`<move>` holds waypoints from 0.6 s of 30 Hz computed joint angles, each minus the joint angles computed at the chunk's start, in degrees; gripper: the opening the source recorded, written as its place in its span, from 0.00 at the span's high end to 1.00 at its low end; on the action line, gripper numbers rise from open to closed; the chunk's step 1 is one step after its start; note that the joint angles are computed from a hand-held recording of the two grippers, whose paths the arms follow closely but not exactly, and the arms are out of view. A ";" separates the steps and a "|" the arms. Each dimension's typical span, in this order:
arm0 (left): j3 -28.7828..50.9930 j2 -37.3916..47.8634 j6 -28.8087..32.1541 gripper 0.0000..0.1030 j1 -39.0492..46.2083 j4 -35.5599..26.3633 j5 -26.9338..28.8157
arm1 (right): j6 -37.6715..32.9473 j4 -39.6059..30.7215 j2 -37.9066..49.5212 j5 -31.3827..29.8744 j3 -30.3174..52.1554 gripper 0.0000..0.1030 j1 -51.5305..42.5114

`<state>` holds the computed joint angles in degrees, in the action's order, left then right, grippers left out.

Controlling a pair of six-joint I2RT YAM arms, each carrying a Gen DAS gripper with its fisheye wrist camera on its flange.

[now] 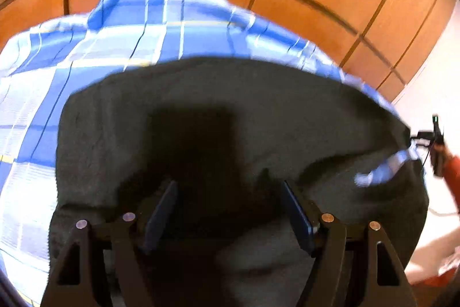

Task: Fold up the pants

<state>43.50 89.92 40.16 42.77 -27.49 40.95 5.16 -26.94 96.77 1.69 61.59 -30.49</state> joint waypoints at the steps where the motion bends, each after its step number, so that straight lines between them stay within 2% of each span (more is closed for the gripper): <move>1: -1.01 -1.95 -2.37 0.28 -1.78 1.33 1.24 | 1.98 0.61 -1.01 -3.17 -1.46 0.53 -1.29; 5: -6.21 -9.12 -13.08 0.28 -12.93 11.40 0.02 | 7.45 3.01 -4.75 -14.79 -7.53 0.53 -5.12; 8: -9.03 -11.32 -18.49 0.27 -26.25 17.96 -5.88 | 9.42 5.15 -5.23 -20.94 -10.26 0.52 -8.06; 10: -9.94 -11.06 -20.13 0.27 -33.81 21.56 -9.31 | 12.47 5.71 -2.79 -25.58 -9.87 0.53 -10.26; 13: -9.71 -8.60 -21.48 0.27 -46.78 26.02 -17.88 | 16.66 9.42 -0.33 -29.55 -10.33 0.53 -12.39; 15: -8.01 -4.80 -21.01 0.27 -53.90 27.92 -23.87 | 19.25 12.75 0.60 -30.60 -10.60 0.53 -12.59; 18: -6.23 0.30 -20.72 0.27 -59.72 31.27 -30.33 | 21.56 15.41 2.66 -30.35 -9.30 0.53 -11.40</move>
